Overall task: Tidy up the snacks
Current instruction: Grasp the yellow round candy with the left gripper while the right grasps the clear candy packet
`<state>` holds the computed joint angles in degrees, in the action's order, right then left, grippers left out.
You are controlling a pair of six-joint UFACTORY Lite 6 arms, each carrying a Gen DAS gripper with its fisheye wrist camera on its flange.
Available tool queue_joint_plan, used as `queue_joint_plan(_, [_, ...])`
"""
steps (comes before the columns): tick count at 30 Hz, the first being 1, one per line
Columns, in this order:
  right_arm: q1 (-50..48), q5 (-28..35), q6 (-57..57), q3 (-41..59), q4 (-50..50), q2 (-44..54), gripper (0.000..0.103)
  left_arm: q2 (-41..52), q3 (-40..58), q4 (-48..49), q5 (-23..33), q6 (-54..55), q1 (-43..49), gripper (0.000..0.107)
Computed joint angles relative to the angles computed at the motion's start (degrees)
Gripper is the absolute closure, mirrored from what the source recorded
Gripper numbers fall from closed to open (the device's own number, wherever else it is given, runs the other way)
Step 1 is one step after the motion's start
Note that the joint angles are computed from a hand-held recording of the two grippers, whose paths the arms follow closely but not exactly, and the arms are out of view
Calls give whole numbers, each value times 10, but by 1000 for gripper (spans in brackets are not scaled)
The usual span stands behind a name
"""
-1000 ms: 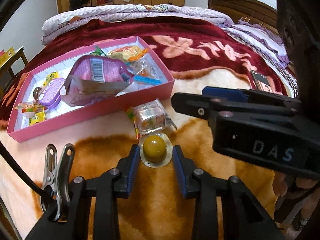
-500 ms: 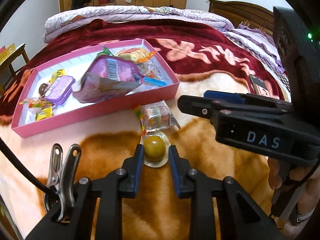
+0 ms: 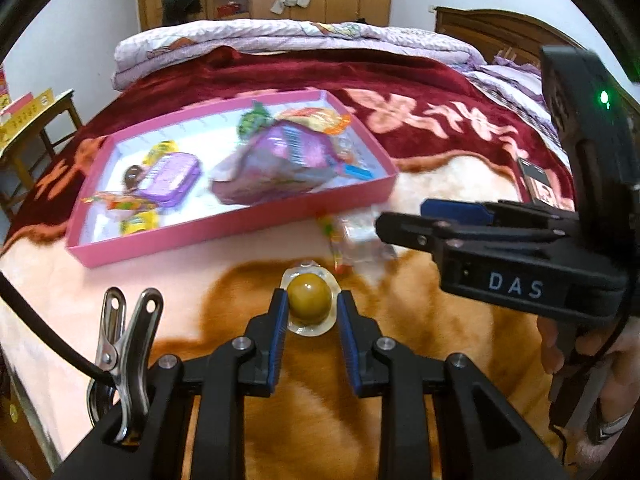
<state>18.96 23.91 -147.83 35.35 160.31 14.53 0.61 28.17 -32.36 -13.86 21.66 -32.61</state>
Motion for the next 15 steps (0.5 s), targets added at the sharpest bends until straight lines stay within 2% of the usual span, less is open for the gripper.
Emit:
queue_joint_plan(8, [31, -12, 5, 43, 2, 47, 49, -50, -27, 98, 13, -78, 73, 81])
queue_joint_plan(13, [51, -22, -17, 71, 32, 70, 49, -65, -33, 209, 23, -177, 122, 81])
queue_joint_plan(14, [53, -21, -20, 73, 36, 73, 50, -67, -34, 239, 25, -203, 133, 81])
queue_joint_plan(15, [55, -20, -24, 75, 42, 75, 57, -70, -34, 260, 27, -221, 140, 81])
